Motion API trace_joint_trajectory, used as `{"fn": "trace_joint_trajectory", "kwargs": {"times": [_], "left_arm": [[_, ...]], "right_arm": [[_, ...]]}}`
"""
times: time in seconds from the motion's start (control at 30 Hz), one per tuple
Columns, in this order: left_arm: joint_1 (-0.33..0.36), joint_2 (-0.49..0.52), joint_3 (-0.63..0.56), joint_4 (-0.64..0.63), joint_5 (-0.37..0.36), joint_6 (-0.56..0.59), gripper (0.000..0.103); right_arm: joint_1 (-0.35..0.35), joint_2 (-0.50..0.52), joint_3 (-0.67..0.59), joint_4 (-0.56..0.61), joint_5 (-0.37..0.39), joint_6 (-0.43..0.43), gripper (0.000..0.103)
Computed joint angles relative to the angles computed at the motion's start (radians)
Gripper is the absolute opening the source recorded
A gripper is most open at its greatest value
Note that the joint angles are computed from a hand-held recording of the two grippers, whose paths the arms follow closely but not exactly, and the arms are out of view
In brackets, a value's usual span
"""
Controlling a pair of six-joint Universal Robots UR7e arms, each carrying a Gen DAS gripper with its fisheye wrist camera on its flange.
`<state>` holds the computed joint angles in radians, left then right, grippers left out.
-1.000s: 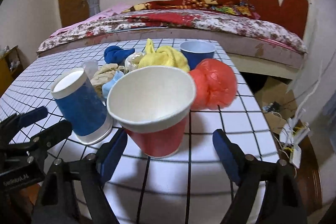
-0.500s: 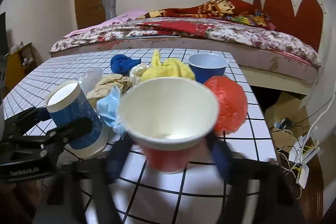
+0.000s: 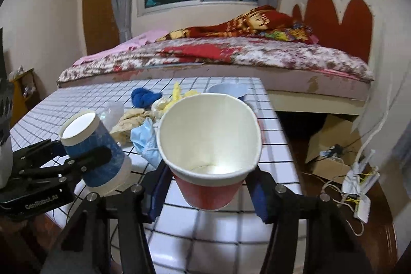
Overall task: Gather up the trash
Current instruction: 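Grasp the blue paper cup with left tool while right tool grasps red paper cup, then carry both cups over the black bin and open both tools to drop them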
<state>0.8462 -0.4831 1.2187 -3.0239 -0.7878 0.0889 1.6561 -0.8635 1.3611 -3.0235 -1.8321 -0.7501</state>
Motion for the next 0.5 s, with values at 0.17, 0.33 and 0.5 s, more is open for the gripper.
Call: {"fn": "trace_joint_trajectory", "kwargs": {"times": [0.17, 0.33, 0.5], "left_arm": [[-0.033, 0.017, -0.004, 0.019, -0.042, -0.009, 0.058], [-0.066, 0.057, -0.042, 0.061, -0.095, -0.013, 0.058], [-0.098, 0.098, -0.079, 0.102, -0.152, -0.014, 0.058]], "right_arm": [[-0.022, -0.088, 0.077, -0.056, -0.036, 0.026, 0.057], [-0.056, -0.187, 0.157, -0.097, -0.076, 0.039, 0.057], [-0.088, -0.274, 0.227, -0.125, -0.1, 0.039, 0.057]]}}
